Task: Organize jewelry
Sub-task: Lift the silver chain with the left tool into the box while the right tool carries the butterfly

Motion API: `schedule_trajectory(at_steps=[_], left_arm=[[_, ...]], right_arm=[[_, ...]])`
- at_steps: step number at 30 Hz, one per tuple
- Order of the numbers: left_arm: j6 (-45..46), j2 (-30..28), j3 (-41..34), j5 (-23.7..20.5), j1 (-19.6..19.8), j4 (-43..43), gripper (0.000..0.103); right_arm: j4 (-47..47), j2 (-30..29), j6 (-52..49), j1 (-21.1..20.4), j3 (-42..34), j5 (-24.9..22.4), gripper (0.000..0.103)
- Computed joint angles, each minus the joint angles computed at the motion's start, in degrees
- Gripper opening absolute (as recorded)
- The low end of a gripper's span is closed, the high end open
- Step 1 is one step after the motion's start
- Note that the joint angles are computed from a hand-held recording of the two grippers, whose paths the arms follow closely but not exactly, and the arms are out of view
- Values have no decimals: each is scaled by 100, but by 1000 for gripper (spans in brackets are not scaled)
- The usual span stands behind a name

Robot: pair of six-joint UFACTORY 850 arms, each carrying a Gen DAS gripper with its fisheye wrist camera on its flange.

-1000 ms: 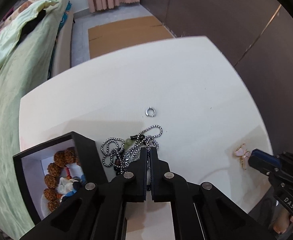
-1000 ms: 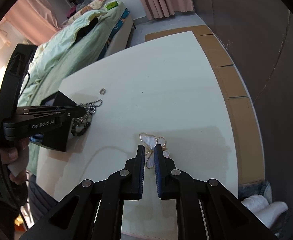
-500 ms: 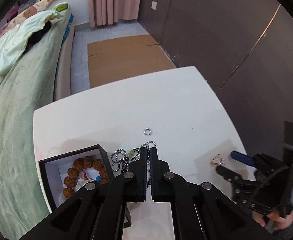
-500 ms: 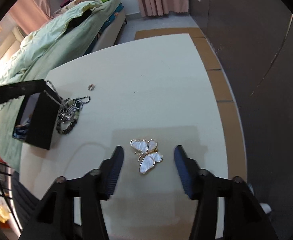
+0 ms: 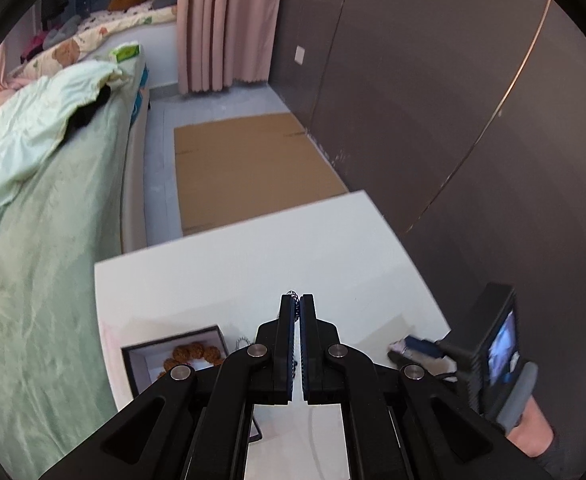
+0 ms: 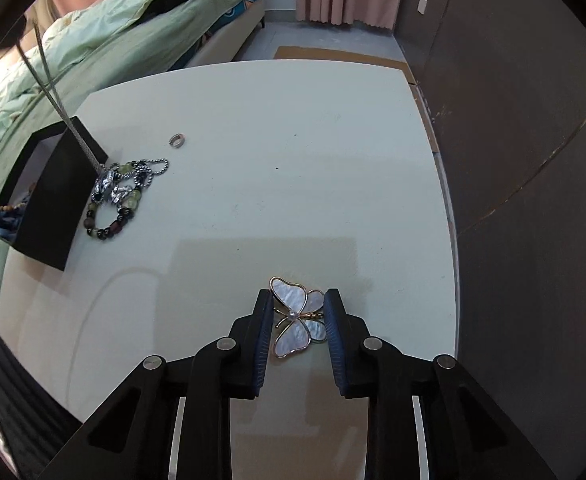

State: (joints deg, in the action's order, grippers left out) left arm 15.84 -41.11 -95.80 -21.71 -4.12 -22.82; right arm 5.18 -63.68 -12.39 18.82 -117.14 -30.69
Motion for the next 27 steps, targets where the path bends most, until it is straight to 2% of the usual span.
schedule_trajectory(at_steps=[3,4,5,6,17,27], left_arm=[[145,171,98,99,4,-143,2],[226,238,132,134,9,-230,2],[273,292,161,164,9,-281,2],[305,347,191,204,7,-313,2],[608,919,377,513,60,-572,2],[613,1325,348,709,74,-499,2]], right_arm=[[270,72,-239,-25,98,19,26],[477,113,-394,-45,153,26,23],[626,133,-505,-54,180,44,15],[774,189,-596,-69,242,83,13],[2166,342,-1590,-172,277,27,13],[3217,794,-2503,-112,707,259,13]])
